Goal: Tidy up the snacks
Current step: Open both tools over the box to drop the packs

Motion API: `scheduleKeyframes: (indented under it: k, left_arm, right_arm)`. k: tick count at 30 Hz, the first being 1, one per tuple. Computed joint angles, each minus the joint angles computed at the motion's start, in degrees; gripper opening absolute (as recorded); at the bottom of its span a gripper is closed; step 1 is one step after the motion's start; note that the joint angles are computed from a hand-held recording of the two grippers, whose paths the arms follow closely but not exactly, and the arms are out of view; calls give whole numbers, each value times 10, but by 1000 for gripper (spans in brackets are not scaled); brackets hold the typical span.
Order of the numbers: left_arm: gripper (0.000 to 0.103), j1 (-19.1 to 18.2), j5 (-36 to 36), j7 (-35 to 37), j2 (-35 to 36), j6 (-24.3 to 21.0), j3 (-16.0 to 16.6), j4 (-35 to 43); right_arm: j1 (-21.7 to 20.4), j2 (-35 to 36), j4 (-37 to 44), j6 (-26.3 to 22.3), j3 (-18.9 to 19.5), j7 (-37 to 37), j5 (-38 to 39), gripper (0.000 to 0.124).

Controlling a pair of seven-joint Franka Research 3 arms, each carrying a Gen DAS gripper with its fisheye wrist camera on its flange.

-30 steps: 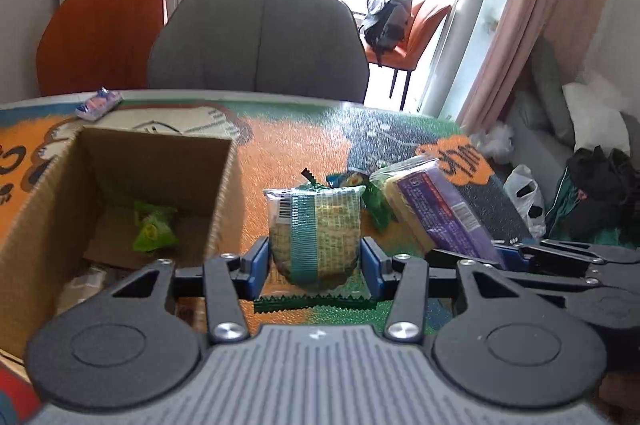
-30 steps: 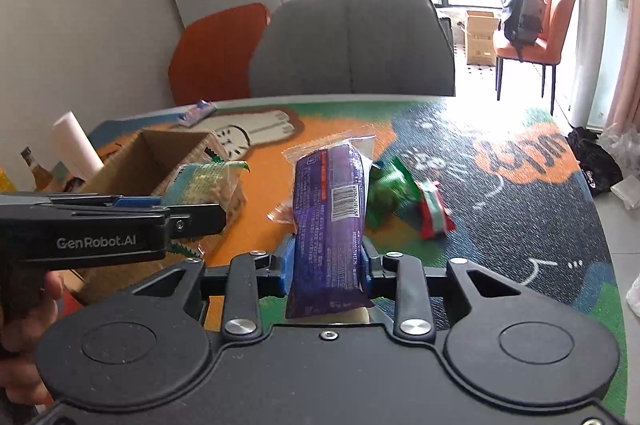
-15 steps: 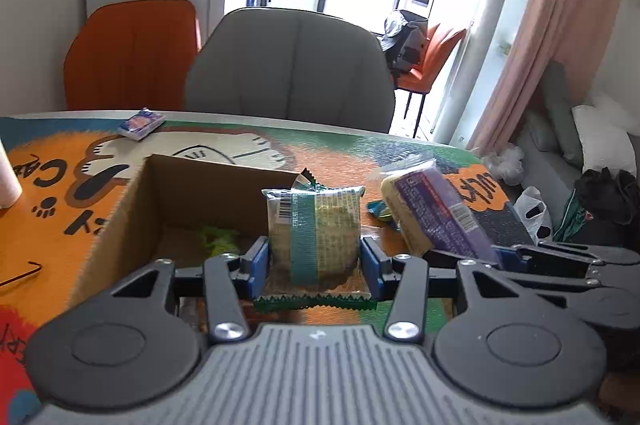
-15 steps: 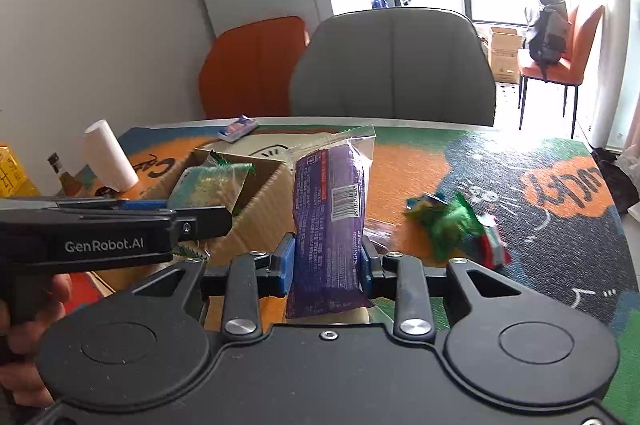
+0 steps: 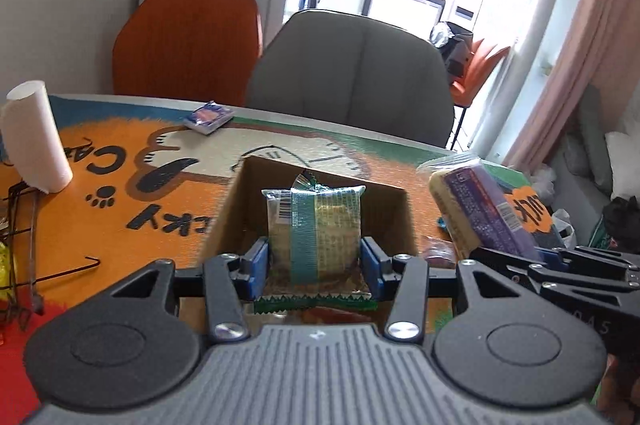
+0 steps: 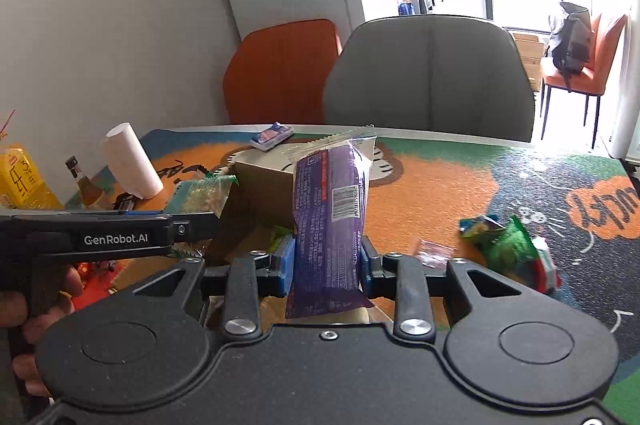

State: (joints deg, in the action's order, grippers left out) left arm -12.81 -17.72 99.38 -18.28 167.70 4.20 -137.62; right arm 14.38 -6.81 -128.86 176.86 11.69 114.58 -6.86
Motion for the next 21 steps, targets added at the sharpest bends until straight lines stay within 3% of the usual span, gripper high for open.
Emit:
scheduleKeyframes:
  k: [6, 9, 15, 18, 21]
  left_arm:
    - [52, 9, -4, 7, 15, 16, 1, 7]
    - [53, -9, -36, 29, 12, 8, 23, 9]
    - [60, -3, -50, 47, 4, 4, 30, 5]
    - [69, 1, -58, 52, -1, 7, 32, -1]
    - [74, 4, -57, 57, -6, 3, 33, -4]
  right_arm:
    - [10, 28, 33, -9, 0, 20, -20, 30]
    - [25, 43, 53, -18, -9, 26, -24, 30]
    - [56, 75, 92, -31, -33, 72, -64, 30]
    - [71, 85, 102, -26, -44, 63, -47, 44]
    - [84, 85, 109, -43, -64, 138, -129, 47]
